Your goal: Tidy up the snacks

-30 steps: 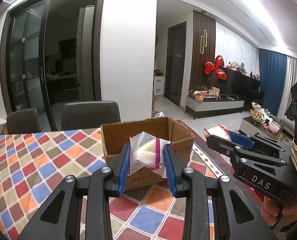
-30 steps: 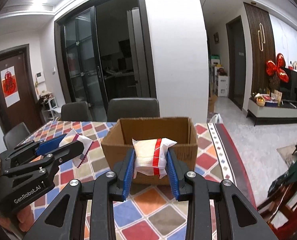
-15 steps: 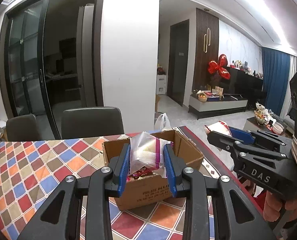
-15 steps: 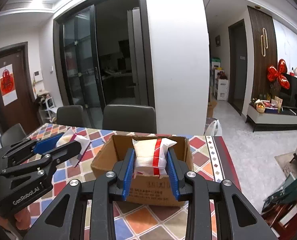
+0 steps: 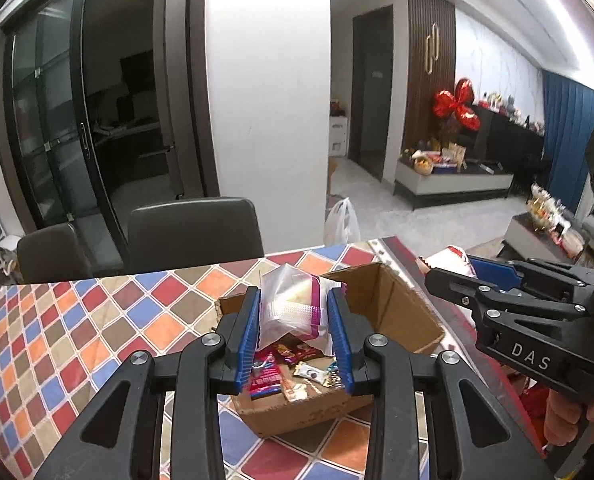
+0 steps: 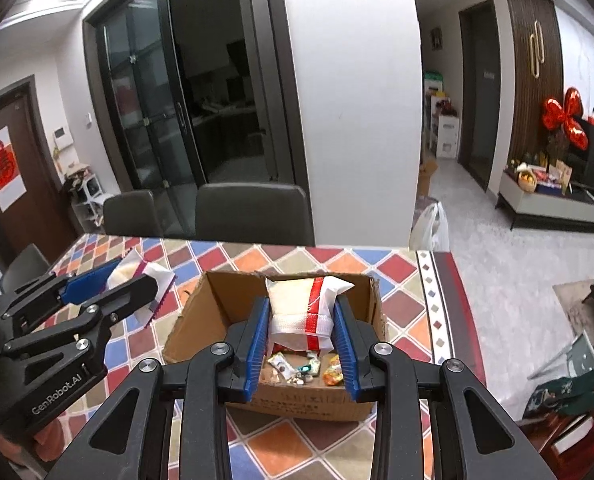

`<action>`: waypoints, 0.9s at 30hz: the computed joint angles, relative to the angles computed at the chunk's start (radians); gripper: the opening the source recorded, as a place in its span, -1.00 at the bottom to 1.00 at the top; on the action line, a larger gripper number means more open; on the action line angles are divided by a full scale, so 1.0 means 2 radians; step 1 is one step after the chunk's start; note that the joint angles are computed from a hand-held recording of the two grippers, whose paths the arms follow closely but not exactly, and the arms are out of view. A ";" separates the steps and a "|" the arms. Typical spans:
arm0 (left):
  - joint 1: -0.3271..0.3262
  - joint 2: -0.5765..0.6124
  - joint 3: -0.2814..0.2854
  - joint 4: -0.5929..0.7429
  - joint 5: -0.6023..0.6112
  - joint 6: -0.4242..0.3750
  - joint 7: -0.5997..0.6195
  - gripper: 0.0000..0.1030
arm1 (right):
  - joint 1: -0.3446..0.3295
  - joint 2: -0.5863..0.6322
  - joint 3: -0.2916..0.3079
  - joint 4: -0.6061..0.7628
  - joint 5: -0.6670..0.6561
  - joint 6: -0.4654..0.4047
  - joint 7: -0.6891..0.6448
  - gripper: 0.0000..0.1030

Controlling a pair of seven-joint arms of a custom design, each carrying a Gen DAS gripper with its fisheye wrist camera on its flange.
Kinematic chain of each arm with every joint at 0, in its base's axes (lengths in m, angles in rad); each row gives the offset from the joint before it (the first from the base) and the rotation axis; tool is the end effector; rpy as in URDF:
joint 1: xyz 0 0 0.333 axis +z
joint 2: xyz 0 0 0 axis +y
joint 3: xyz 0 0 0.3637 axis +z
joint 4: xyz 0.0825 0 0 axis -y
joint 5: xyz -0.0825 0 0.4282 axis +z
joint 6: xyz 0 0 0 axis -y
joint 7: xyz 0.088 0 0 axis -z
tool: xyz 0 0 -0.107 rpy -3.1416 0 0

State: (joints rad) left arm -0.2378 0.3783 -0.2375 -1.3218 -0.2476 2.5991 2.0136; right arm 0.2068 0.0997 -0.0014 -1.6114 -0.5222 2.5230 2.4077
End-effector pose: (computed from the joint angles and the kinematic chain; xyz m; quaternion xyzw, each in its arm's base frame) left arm 0.7159 -0.3151 0.6746 -0.3721 0.8090 -0.4079 0.2016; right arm 0.6763 0.1459 0.6974 -0.5213 0.7308 -0.3126 0.3106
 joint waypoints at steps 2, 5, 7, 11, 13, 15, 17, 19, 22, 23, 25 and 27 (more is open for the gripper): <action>-0.009 0.014 0.008 0.021 0.018 -0.016 -0.012 -0.35 | -0.003 0.010 0.000 0.014 0.020 -0.016 -0.017 -0.35; -0.026 0.033 0.023 0.052 0.057 -0.037 -0.037 -0.31 | -0.007 0.027 0.001 0.037 0.055 -0.037 -0.039 -0.35; -0.035 0.044 0.030 0.067 0.080 -0.049 -0.050 -0.21 | -0.008 0.037 -0.001 0.051 0.067 -0.054 -0.042 -0.34; -0.040 0.049 0.037 0.072 0.103 -0.052 -0.076 0.06 | -0.011 0.051 -0.003 0.070 0.091 -0.084 -0.060 -0.14; -0.042 0.044 0.042 0.061 0.115 -0.042 -0.087 0.16 | -0.008 0.054 -0.006 0.075 0.089 -0.098 -0.054 0.12; -0.040 0.039 0.042 0.052 0.122 -0.037 -0.092 0.21 | -0.007 0.054 -0.007 0.073 0.086 -0.104 -0.048 0.13; -0.039 0.027 0.043 0.033 0.130 -0.026 -0.096 0.27 | -0.006 0.053 -0.007 0.073 0.084 -0.113 -0.046 0.19; -0.038 0.008 0.045 -0.001 0.139 -0.003 -0.102 0.29 | -0.004 0.048 -0.007 0.066 0.079 -0.117 -0.040 0.33; -0.029 -0.016 0.041 -0.039 0.137 0.020 -0.104 0.36 | 0.001 0.038 -0.007 0.051 0.065 -0.116 -0.029 0.38; -0.025 -0.021 0.038 -0.046 0.132 0.024 -0.102 0.36 | 0.002 0.033 -0.006 0.044 0.059 -0.115 -0.025 0.40; -0.019 -0.039 0.035 -0.073 0.124 0.038 -0.103 0.36 | 0.005 0.021 -0.004 0.029 0.043 -0.108 -0.015 0.41; -0.013 -0.059 0.032 -0.103 0.117 0.056 -0.102 0.40 | 0.008 0.009 -0.002 0.013 0.026 -0.102 -0.005 0.45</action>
